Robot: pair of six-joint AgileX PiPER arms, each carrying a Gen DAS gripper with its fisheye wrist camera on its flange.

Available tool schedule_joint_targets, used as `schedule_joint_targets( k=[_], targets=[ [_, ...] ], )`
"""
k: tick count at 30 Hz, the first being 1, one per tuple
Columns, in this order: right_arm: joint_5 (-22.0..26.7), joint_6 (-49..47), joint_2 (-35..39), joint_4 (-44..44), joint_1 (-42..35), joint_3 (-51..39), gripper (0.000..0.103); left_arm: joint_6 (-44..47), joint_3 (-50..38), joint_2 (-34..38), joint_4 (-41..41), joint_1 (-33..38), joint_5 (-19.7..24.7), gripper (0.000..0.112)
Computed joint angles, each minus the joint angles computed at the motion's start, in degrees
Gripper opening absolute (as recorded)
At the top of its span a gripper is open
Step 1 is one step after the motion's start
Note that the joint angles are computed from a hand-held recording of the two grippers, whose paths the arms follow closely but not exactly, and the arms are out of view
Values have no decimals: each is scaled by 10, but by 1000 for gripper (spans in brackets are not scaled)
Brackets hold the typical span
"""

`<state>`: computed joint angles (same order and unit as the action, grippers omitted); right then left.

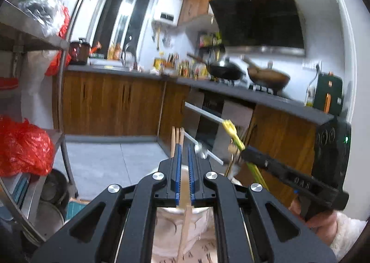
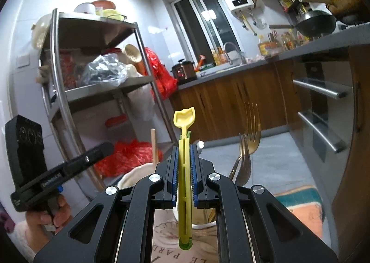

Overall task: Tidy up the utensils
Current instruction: 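Lift the yellow utensil over the smaller pot while the left tool lifts the chopstick over the larger pot, then lower and release the yellow utensil with the right tool while the left tool drops the chopstick in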

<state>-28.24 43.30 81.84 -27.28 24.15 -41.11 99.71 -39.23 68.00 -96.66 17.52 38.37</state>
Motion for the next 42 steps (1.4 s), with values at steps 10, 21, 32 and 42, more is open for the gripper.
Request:
schedule_joint_targets(
  k=[10,21,32,42],
  targets=[
    [-11,-22,-4,2,-5,30,11,-49,60,-30,160,89,69,53],
    [-19,-45,-29,22,7,48,11,-132,100,-38,307,-11,-67,28],
    [-33,-34,-32,15,-2,51,11,-52,116,-77,237,36,-16,6],
    [-81,27,-19,-28,-23,53,11,-29,5,-62,68,7,-19,6]
  ],
)
